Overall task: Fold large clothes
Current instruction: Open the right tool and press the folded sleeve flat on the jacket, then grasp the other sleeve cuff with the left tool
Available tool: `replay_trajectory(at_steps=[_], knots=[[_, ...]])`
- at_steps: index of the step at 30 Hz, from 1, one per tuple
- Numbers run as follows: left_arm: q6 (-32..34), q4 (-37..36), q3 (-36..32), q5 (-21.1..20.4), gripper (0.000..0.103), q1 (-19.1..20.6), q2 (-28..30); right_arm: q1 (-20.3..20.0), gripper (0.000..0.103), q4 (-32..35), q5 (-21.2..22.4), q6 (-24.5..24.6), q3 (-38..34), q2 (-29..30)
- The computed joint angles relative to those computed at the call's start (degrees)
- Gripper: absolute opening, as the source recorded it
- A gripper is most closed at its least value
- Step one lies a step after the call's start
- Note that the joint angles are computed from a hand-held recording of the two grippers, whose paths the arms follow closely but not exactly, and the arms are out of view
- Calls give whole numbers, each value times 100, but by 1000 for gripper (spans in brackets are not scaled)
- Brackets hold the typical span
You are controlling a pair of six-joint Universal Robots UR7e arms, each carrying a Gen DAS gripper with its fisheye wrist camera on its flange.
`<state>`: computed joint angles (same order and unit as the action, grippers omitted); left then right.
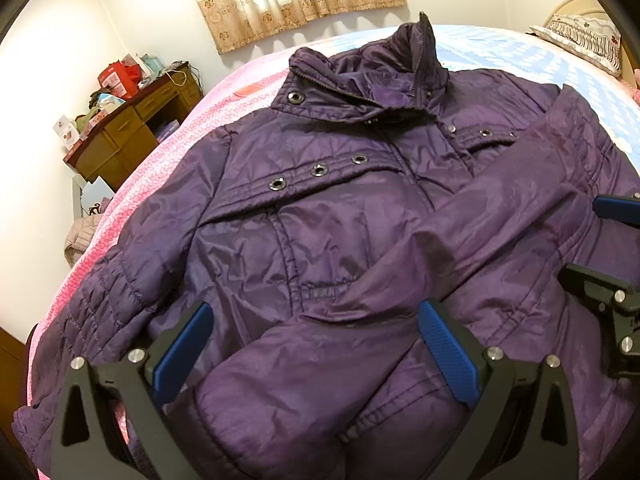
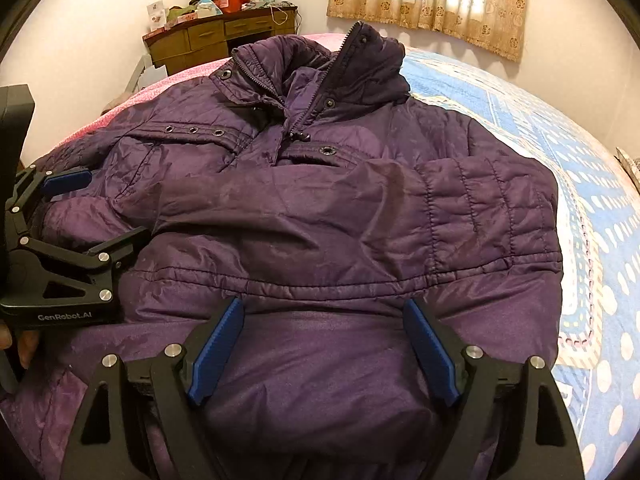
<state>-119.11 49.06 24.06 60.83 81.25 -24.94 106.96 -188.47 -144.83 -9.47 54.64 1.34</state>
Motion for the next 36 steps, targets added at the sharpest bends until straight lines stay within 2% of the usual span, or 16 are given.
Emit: replay_trajectory(at_steps=[32,34,35,36], knots=[[-21,-7,21,-27,103,-16,-6,13,84,-6,-40,-17,2,-29],[-51,479,-464,-63,101,-46,188,115,84,33,-348,-231,-12,-41],[53,621,-444,-18,95,-64,93,233,84,-226,-714,-480,-73,16],[78,615,-262,72,94,-58,-97,320,84,-509,-840,-612,10,-15]])
